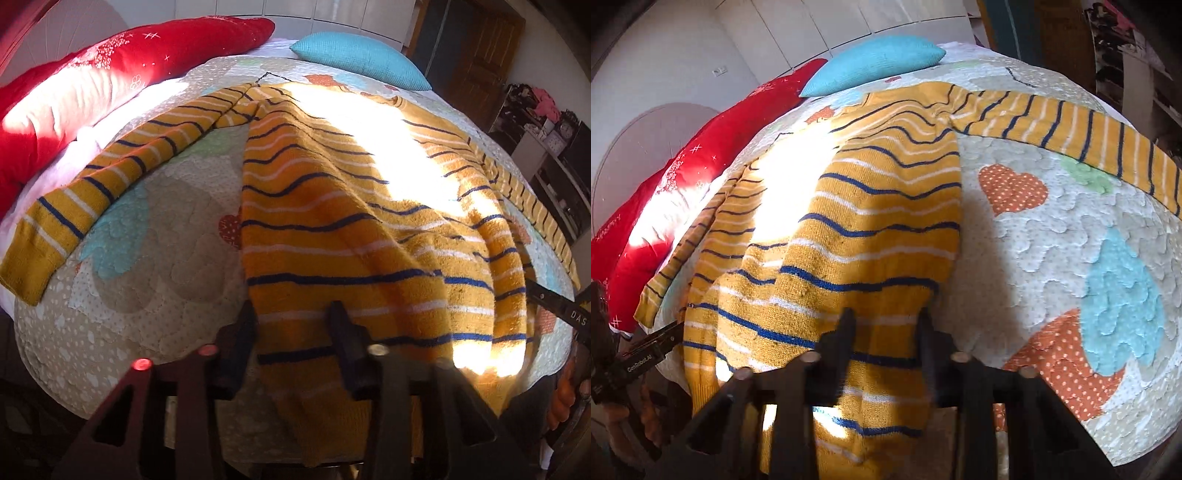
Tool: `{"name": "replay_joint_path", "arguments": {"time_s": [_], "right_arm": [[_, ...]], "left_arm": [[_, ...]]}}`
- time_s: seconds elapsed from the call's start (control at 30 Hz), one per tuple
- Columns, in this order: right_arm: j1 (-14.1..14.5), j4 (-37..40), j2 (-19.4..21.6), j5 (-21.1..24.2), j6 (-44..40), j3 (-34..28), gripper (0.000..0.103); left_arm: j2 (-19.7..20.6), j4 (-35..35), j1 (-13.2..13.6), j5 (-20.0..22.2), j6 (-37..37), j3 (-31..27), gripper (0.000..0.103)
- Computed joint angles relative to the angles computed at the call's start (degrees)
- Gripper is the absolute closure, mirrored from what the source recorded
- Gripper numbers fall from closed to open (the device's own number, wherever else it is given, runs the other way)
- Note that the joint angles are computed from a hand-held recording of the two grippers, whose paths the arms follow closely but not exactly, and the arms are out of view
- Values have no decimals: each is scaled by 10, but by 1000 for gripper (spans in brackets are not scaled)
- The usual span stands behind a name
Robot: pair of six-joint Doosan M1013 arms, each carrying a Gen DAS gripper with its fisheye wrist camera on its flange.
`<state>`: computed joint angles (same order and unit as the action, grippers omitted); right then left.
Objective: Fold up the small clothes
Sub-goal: 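Carry the held sleeve across the sweater body with the right gripper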
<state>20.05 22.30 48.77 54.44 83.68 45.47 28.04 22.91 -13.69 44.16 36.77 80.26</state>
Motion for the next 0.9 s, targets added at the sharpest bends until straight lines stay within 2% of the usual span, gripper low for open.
{"name": "replay_joint_path", "arguments": {"time_s": [0.03,0.07,0.1,0.17,0.23,0.3,0.33,0.37,0.4,0.5,0.53,0.6,0.7,0.87,0.9], "right_arm": [[-1,4,1,3,4,0,91],[-4,21,6,13,7,-10,94],[-8,41,9,22,8,-14,94],[-15,69,-6,18,-6,13,94],[-18,73,-20,18,-23,38,94],[-23,73,-34,3,-32,61,94],[-27,63,-40,-19,-20,71,94],[-30,39,-45,-43,11,77,91],[-35,3,-44,-58,59,74,83],[-60,-39,-31,-92,178,55,70],[-67,-63,-24,-99,222,46,68],[-84,-69,-8,-105,286,26,66],[-110,11,3,-139,317,22,66],[-127,-14,24,-169,427,-7,66],[-130,-13,29,-168,439,-16,71]], "left_arm": [[-4,-16,4,-9,9,4,94],[-11,-34,10,-16,16,9,95],[-17,-22,12,-8,-3,15,95],[-31,24,14,15,-51,28,95],[-51,0,27,3,-65,51,96],[-68,17,32,1,-95,71,96],[-76,30,32,-2,-114,79,95],[-82,39,33,-4,-130,85,93],[-86,39,34,-11,-139,89,85],[-89,46,35,-45,-161,92,51],[-87,44,34,-56,-160,89,45],[-75,16,34,-69,-131,75,44],[-51,-38,33,-64,-69,45,44],[-27,-70,28,-48,-23,13,44],[-25,-73,28,-48,-21,9,44]]}}
